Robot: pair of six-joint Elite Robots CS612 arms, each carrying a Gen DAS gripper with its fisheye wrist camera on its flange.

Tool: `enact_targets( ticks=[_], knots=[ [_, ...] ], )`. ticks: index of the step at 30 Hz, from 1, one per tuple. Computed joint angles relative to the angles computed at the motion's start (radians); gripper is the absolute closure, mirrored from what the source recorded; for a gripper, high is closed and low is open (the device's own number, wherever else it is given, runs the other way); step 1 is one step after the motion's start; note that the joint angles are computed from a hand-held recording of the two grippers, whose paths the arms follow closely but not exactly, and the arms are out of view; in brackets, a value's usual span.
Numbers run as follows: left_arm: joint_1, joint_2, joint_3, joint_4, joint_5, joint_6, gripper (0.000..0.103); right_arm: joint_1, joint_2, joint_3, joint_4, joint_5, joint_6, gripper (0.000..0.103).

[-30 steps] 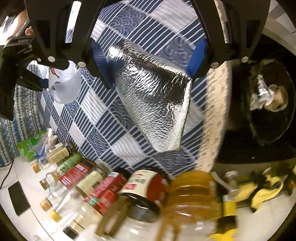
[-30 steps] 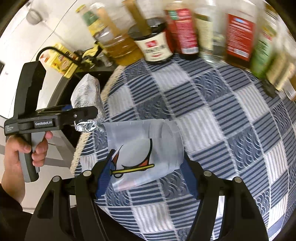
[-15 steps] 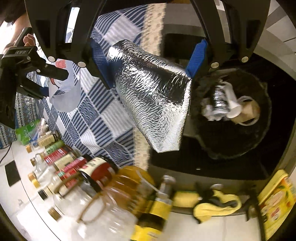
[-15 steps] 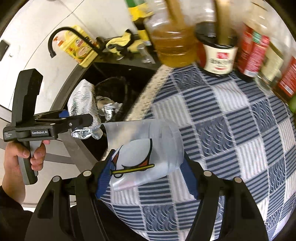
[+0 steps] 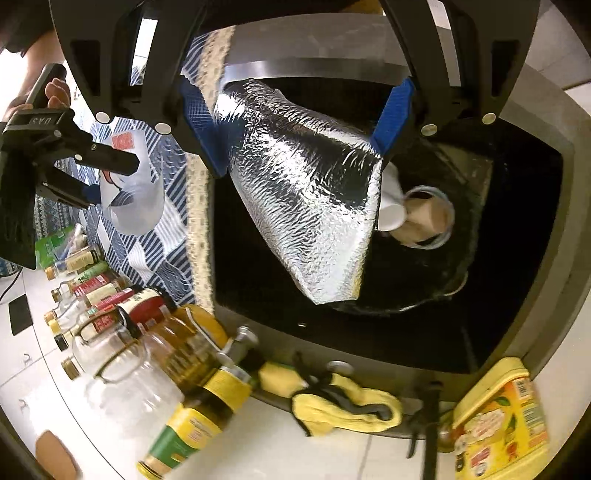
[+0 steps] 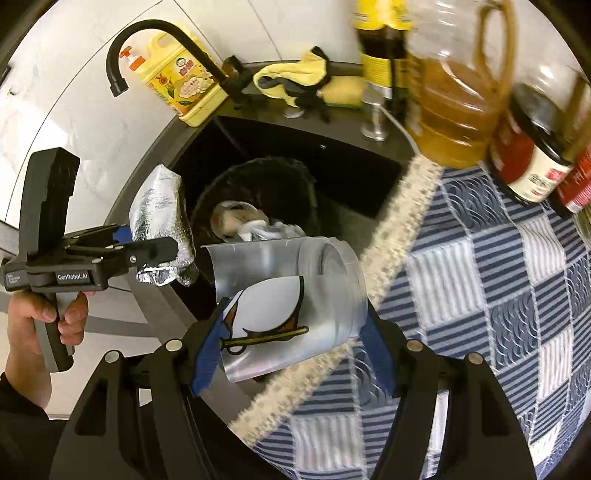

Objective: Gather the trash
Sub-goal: 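Carry the foil packet and printed cup with both tools over the trash bin, then open the left tool to drop the foil while the right tool drops the cup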

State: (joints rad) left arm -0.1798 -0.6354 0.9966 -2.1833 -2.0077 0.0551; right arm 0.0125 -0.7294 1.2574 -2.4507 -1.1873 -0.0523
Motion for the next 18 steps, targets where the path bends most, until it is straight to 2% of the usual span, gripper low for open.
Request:
enact_targets(
  ticks=[10, 18],
  knots=[
    [0.048, 0.073, -0.132, 0.11, -0.021, 0.064, 0.028, 0.047, 0.086, -0.153, 0.062, 0.001, 0.064, 0.035],
    [0.062, 0.142, -0.264, 0.21, -0.026, 0.125, 0.028, 0.063, 0.158, -0.286, 0.118, 0.002, 0.091, 0.035]
  ],
)
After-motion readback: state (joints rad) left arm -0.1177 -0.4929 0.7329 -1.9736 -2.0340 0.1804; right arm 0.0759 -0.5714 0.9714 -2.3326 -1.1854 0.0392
